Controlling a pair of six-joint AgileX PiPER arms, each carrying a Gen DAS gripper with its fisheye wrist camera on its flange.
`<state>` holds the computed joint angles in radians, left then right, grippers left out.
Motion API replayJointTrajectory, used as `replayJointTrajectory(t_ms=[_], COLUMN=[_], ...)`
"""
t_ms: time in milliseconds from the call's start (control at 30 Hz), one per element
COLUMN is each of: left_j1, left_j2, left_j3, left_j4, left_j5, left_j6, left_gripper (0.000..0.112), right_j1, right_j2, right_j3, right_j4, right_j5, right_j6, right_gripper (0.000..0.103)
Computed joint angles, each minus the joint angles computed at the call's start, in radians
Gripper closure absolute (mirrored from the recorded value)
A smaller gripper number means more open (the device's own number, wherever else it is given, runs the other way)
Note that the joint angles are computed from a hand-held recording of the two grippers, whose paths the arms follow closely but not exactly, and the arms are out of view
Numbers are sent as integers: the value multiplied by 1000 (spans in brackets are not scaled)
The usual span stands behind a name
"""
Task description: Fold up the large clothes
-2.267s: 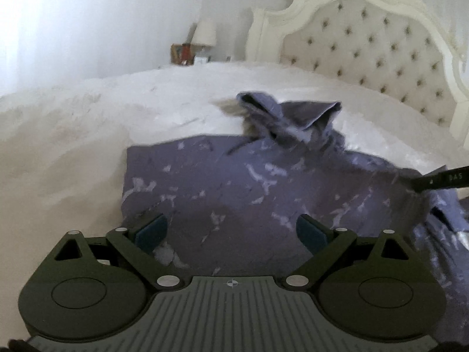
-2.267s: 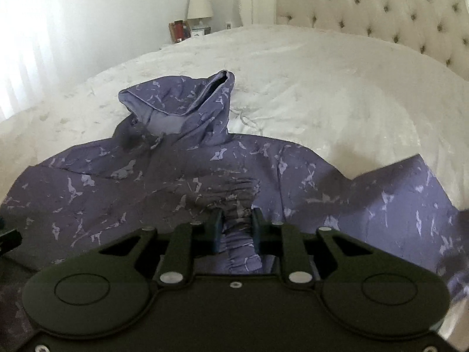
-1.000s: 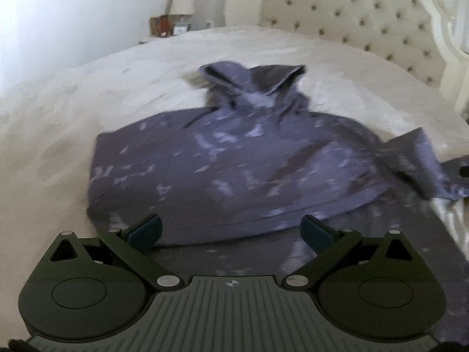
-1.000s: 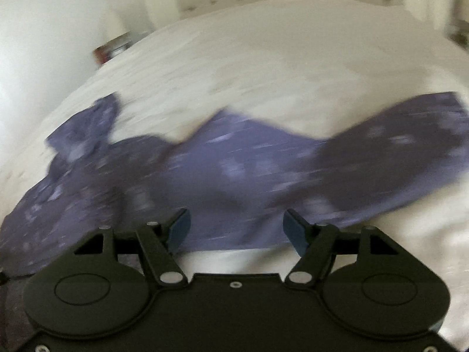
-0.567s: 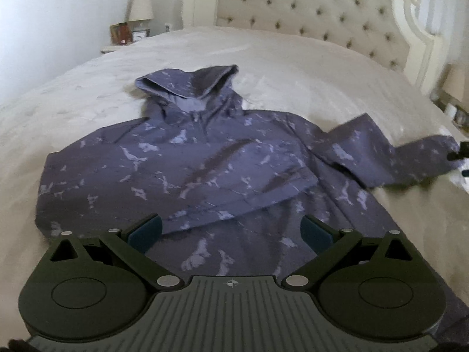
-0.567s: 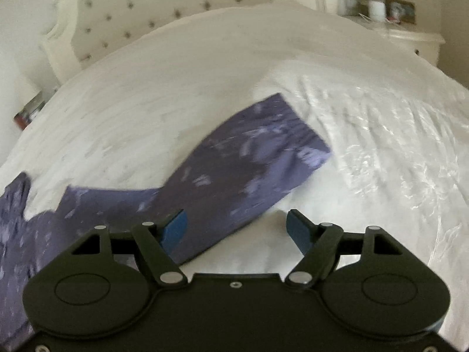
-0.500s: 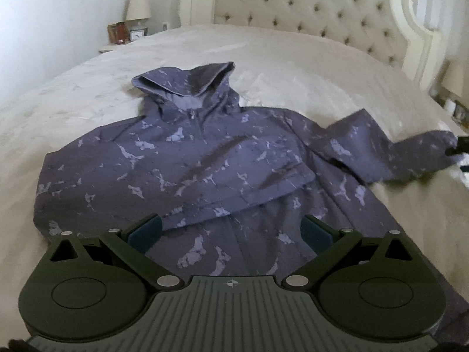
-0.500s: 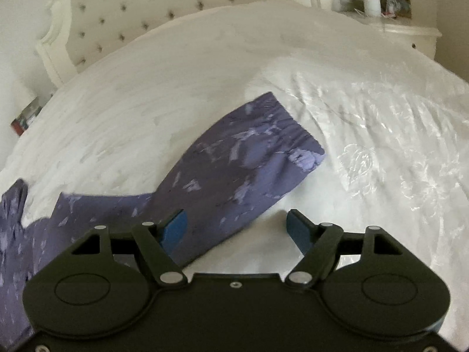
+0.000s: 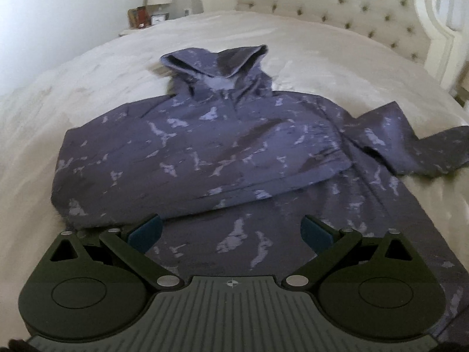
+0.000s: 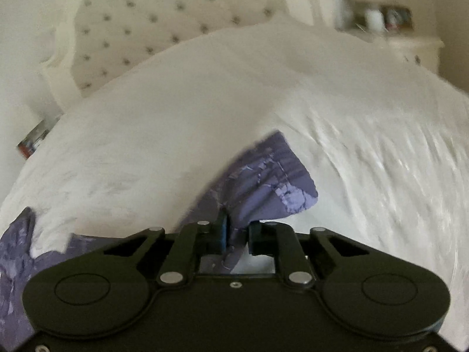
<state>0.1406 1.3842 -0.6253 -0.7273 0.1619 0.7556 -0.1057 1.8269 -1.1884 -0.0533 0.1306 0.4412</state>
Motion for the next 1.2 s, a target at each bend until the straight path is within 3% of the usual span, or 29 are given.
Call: replayJointTrajectory(t_ms=[233,367,433,600,733,1000,1200], left_j1=[108,185,225,347,438,621,711], left_j2=[17,11,8,-1,-7,4,15], left_j3=[16,25,25,24,23,17,-1], left_j4=[-289,-380,-401,-436,-440,-453,-456], left_j5=[43,79,97,149,186,275,334], left_j6=[319,440,479,554,588,663,682], left_gripper=[10,10,10,10,10,10,10], right_j1=[180,321,378,532,646,799,858], right_j2=[-70,-61,-32,86,213,508,614], right_j3=[-126,-247,-318,-481,-614,-920,-969], right_j4=[-88,-40,74,235,236,227,271], right_j5=[60,103,118,133,154,279,283], right_j6=[-5,-80,-194,-343,-367,-352,-432], right_gripper=[86,86,86,86,86,86,82])
